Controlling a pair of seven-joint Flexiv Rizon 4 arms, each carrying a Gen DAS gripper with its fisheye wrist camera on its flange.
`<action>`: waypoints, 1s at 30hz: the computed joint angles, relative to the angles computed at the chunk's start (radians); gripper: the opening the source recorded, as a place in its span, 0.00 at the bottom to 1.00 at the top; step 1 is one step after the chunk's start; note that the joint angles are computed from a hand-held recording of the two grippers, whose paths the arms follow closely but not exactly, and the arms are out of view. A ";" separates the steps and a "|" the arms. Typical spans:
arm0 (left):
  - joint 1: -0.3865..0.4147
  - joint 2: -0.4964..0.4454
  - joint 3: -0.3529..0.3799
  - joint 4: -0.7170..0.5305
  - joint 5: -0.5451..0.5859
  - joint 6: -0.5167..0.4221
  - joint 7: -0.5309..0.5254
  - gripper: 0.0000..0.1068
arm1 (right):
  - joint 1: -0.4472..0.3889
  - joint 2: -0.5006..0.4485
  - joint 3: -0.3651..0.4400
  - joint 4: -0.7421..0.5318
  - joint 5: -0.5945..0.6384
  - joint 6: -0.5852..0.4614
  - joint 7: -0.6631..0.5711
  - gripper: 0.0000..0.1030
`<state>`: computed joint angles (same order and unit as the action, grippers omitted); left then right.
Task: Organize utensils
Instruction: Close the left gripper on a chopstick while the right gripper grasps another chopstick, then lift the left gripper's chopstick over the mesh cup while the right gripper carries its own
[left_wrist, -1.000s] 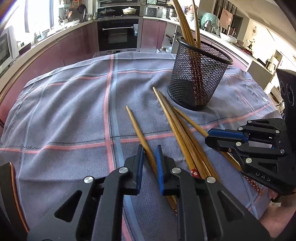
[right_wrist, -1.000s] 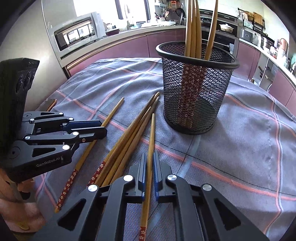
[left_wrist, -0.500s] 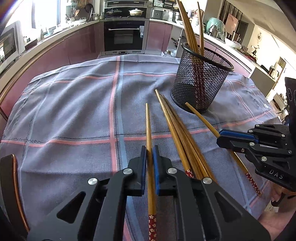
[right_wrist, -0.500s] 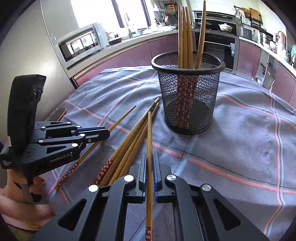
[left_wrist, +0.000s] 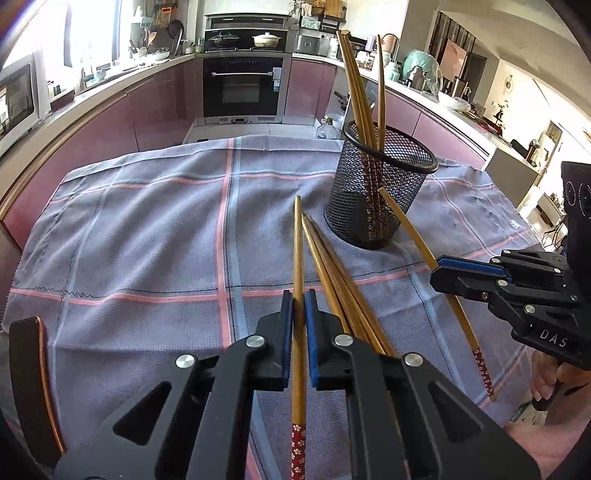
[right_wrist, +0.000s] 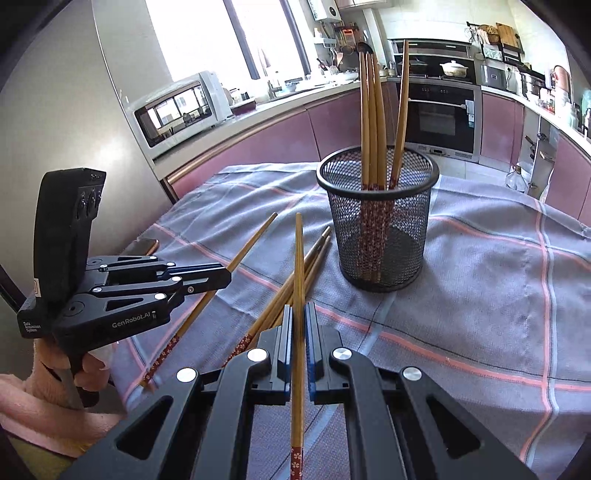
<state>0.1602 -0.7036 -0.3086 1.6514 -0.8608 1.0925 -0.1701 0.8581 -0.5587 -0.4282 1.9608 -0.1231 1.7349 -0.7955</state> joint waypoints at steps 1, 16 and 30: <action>0.005 0.003 -0.004 0.002 -0.005 -0.004 0.004 0.07 | 0.008 0.001 -0.011 0.003 0.002 0.007 0.000 0.05; 0.036 0.090 0.017 0.008 -0.177 -0.218 0.092 0.07 | 0.149 0.001 -0.169 0.014 0.148 0.091 -0.072 0.05; -0.001 0.152 0.082 -0.003 -0.319 -0.323 0.162 0.07 | 0.228 -0.003 -0.274 -0.006 0.280 0.128 -0.181 0.05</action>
